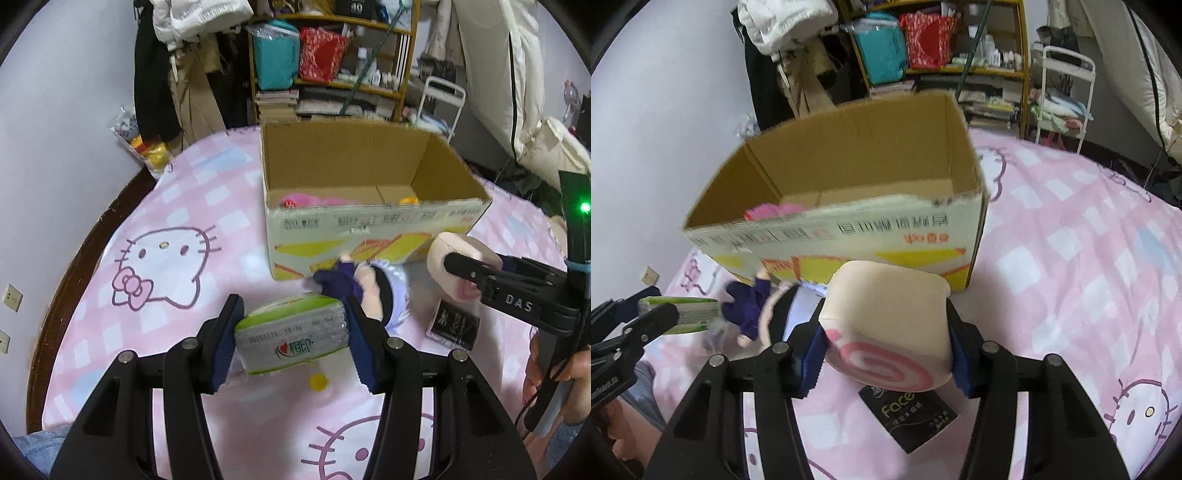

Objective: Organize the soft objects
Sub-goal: 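Carry tissue pack with left tool while right tool carries cushion over box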

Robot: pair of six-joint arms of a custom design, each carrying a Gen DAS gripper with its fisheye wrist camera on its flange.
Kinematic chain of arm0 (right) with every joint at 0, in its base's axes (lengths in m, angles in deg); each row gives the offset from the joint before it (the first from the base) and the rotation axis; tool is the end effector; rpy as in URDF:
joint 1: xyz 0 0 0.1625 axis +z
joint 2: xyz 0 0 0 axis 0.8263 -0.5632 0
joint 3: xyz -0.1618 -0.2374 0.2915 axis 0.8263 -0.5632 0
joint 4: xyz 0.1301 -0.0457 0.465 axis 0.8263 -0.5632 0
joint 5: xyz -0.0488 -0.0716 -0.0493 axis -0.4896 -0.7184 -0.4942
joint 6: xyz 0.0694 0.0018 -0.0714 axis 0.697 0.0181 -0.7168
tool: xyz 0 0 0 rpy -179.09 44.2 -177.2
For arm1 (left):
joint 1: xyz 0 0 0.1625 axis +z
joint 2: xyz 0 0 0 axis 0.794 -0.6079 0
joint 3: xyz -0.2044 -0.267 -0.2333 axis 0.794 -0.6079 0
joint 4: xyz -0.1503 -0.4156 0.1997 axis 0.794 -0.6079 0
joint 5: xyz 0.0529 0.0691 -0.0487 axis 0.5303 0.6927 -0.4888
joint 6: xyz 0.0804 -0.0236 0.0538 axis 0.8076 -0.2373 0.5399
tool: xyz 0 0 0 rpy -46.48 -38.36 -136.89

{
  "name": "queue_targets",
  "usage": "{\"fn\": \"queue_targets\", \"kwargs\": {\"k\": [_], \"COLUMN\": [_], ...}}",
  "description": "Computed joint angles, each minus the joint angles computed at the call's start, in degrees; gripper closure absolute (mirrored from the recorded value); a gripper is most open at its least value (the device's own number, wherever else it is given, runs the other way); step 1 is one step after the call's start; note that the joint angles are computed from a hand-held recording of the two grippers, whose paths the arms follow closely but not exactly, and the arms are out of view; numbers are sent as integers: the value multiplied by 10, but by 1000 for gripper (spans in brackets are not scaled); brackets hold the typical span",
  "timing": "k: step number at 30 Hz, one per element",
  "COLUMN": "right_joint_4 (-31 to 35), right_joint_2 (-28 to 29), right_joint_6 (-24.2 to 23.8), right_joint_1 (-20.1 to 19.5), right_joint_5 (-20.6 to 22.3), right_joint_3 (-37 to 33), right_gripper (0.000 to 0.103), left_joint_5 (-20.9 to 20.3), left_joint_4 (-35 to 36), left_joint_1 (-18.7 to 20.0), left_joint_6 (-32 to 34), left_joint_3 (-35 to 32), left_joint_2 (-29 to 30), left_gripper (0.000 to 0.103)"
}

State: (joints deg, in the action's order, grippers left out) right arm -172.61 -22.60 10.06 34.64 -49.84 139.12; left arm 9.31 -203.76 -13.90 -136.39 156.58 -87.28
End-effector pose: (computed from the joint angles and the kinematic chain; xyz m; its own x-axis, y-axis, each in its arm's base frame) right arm 0.1113 -0.7165 0.3246 -0.7771 -0.4357 0.4542 -0.5720 0.7900 -0.2208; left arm -0.3831 -0.5888 0.0895 -0.6964 -0.2324 -0.6790 0.2987 0.7664 -0.5687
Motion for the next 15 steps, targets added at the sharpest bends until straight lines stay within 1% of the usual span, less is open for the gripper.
{"fn": "queue_targets", "kwargs": {"k": [4, 8, 12, 14, 15], "right_joint_4": [-24, -54, -70, -71, -76], "right_joint_2": [-21, -39, -53, -58, -61], "right_joint_6": [-7, -19, -23, -27, -28], "right_joint_1": [5, 9, 10, 12, 13], "right_joint_5": [24, 51, 86, 100, 107], "right_joint_3": [16, 33, 43, 44, 47], "right_gripper": [43, 43, 43, 43, 43], "left_joint_5": [37, 73, 126, 152, 166], "left_joint_4": [-23, -71, -165, -200, -224], "left_joint_1": [-11, -23, -37, -43, -47], "left_joint_6": [8, 32, 86, 109, 130], "left_joint_3": [13, 30, 51, 56, 59], "left_joint_2": [-5, -11, -10, -6, -2], "left_gripper": [50, 50, 50, 50, 50]}}
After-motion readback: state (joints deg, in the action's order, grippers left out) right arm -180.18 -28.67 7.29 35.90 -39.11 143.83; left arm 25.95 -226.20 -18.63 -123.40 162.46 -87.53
